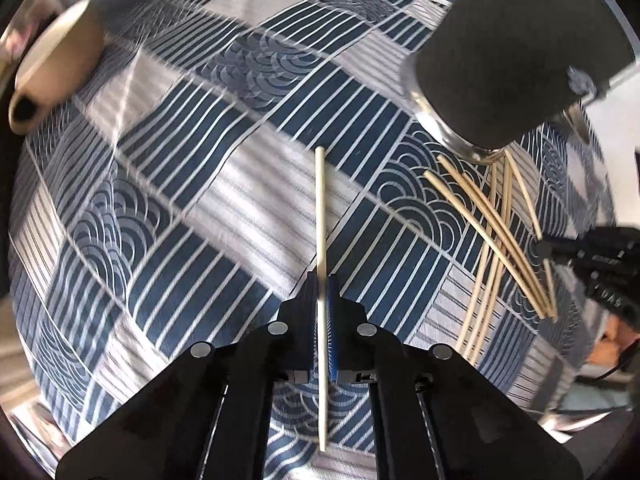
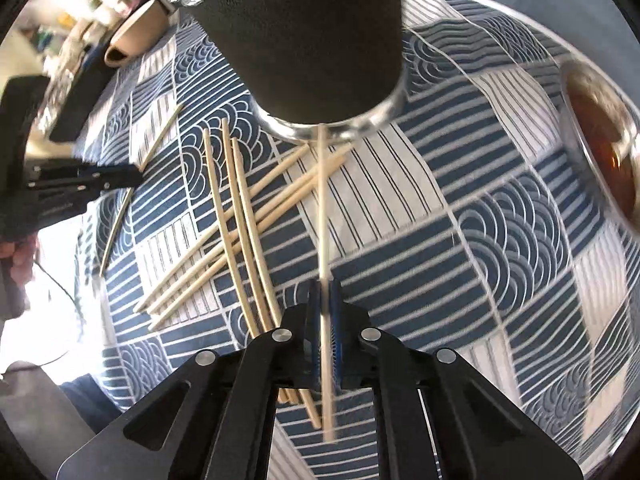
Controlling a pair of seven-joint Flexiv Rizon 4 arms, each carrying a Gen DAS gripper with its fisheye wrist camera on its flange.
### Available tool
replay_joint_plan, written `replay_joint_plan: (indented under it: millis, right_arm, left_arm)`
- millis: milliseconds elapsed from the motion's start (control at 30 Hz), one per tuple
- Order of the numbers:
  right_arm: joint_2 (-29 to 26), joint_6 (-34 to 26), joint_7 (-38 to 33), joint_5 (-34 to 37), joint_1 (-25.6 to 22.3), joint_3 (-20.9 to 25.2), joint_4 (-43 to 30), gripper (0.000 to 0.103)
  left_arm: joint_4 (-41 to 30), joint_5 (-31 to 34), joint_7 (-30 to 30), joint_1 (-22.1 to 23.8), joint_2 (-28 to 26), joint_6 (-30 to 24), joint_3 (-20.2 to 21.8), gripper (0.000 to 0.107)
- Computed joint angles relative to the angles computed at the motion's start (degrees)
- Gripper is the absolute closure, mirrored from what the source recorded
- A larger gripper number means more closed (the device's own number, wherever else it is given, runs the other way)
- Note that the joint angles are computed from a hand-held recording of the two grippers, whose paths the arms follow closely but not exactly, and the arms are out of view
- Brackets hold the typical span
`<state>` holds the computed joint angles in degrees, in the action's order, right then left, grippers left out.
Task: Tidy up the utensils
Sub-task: 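Lower the left tool onto a chopstick and close it while the right tool grasps another, then lift both chopsticks to the holder and open the left tool over it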
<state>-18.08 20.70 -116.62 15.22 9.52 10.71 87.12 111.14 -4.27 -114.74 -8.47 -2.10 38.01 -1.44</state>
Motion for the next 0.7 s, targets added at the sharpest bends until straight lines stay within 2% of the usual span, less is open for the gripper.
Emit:
replay_joint_plan:
  millis: [133, 333, 467, 700]
  right_arm:
    - [1.5, -3.0, 0.3, 5.7, -2.9, -0.3, -0.5, 0.098]
    - [2.9, -4.3, 0.0, 10.2, -4.5, -0.9, -2.9, 0.098]
    - [3.2, -8.4, -1.8, 17.3, -7.0, -1.0, -6.6, 0.098]
    - [4.3, -8.6, -3.0, 23.6, -8.4, -1.3, -9.9, 0.098]
  left_arm:
    - [1.2, -0.6, 0.3, 0.2, 1.8, -2.8, 0.3, 0.102]
    - [3.1, -0.8, 0.7, -0.3, 5.0, -2.7, -0.2, 0.102]
    - [1.9, 1.0, -0.2, 0.0, 6.9, -3.5, -0.4, 0.102]
    - [-3.1, 1.9, -0.4, 0.1, 8.1, -2.2, -1.6, 0.102]
